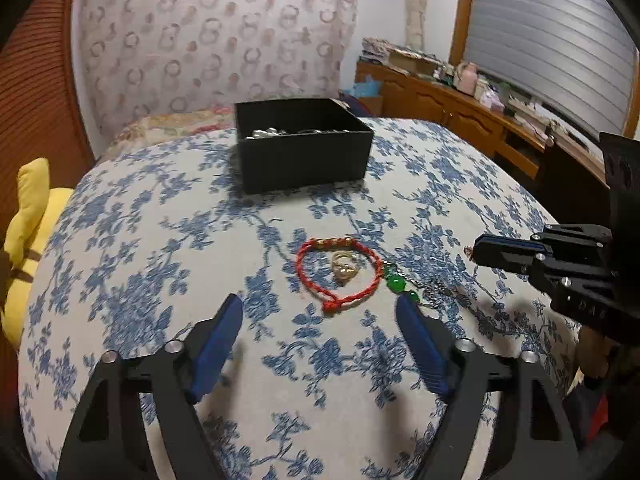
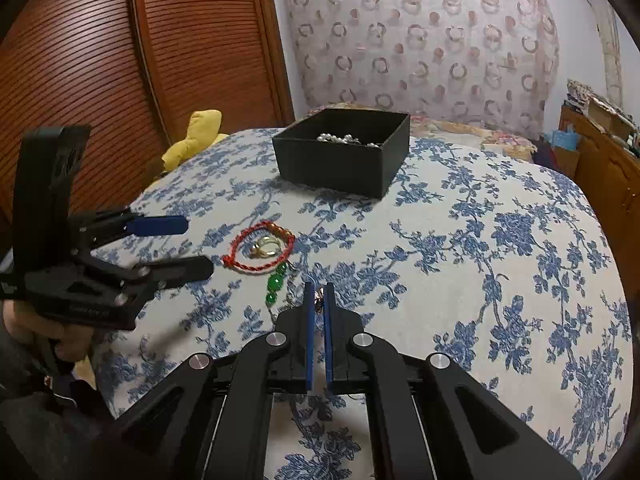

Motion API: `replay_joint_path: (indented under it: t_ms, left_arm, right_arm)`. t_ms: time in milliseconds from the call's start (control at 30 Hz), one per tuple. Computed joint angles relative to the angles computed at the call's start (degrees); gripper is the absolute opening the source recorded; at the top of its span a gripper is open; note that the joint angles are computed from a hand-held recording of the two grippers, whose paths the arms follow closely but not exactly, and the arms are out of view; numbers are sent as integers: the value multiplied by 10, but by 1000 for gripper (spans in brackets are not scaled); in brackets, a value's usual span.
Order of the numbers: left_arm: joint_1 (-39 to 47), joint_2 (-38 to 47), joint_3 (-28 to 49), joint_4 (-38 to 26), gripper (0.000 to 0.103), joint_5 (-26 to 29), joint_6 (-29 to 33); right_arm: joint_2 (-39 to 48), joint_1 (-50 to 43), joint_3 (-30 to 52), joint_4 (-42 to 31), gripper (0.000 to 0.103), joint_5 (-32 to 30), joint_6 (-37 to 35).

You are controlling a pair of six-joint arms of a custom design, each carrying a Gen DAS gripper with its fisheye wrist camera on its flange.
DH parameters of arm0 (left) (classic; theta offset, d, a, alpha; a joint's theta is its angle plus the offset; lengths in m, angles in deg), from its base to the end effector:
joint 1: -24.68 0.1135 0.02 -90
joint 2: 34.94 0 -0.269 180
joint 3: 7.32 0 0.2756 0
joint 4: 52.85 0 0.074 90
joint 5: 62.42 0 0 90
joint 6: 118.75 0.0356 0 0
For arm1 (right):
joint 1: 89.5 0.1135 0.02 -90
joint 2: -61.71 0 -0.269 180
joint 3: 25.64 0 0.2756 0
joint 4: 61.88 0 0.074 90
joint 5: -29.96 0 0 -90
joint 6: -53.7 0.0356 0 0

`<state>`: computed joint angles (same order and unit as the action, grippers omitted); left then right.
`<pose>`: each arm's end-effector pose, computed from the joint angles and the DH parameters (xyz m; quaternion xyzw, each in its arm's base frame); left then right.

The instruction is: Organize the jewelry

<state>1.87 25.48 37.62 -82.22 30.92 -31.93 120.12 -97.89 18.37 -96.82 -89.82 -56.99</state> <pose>0.2116 -0.0913 0.1966 0.1684 0.9076 -0.1125 0.3679 0.2147 -0.0138 0.1945 -0.1858 0.8914 0.1489 0.3855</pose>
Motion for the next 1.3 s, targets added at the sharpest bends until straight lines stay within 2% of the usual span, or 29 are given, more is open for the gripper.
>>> replay_joint_path:
  t_ms: [167,267,533,667,867,1000,1300]
  left_arm:
    - [12,33,27,3,43,26,-6]
    - [21,62,46,10,31,28,-2]
    - [20,145,97,16,29,15,33]
    - [14,181,114,15,18,-1,51]
    - [24,210,129,26,3,11,73]
    - [29,201,126,26,2,16,71]
    - [43,103,112,21,2,31,50]
  right_arm:
    - [3,-5,-12,11,5,-4,2]
    - [6,-3,-17,18,5,-1,4]
    - [6,2,-27,35,5,3,5]
    - [7,0,-28,36,5,2,3]
    - [5,1,-29,36,5,2,4]
    - [4,1,-26,32,5,3,3]
    - [-8,10,-1,14,5,7,4]
